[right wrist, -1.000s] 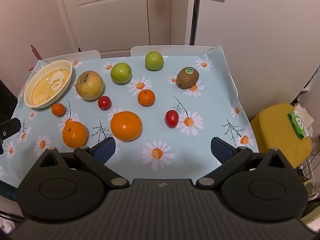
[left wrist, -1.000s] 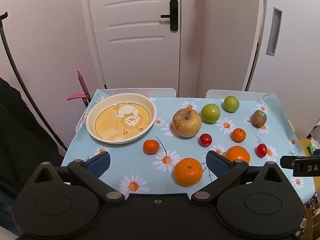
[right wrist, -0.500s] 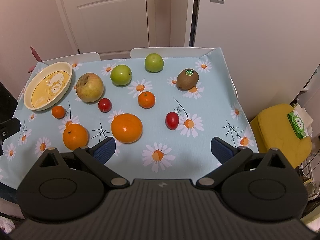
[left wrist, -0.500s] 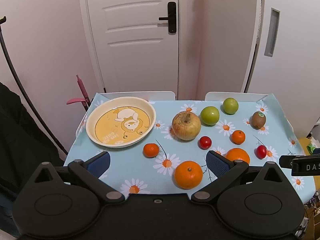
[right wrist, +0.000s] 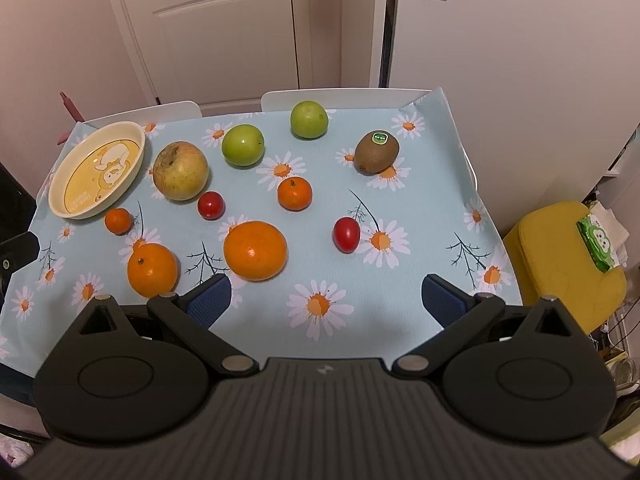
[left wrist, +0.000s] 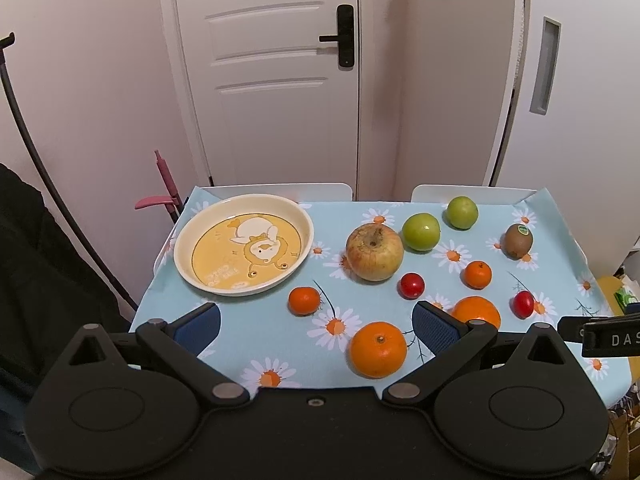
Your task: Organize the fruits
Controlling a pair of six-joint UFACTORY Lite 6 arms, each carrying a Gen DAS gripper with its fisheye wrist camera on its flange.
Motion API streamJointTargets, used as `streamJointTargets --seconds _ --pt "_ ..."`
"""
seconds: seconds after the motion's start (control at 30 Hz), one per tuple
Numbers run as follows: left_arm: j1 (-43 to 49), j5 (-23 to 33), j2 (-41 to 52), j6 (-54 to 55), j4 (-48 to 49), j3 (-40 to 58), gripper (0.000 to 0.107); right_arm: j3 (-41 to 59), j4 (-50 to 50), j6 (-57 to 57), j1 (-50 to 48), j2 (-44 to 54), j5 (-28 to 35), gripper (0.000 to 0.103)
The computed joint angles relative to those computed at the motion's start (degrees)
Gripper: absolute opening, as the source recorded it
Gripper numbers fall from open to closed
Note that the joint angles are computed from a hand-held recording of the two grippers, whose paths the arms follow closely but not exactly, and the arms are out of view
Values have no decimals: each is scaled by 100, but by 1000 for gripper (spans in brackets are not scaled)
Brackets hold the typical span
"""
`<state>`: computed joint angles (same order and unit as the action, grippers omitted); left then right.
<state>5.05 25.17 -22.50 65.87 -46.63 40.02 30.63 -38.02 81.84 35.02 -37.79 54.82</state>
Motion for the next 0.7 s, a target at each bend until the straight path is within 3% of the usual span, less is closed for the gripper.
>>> streamJointTargets --seconds 0.7 --pt "110 92 18 189 -195 41 103 16 1 -29 -27 -11 0 103"
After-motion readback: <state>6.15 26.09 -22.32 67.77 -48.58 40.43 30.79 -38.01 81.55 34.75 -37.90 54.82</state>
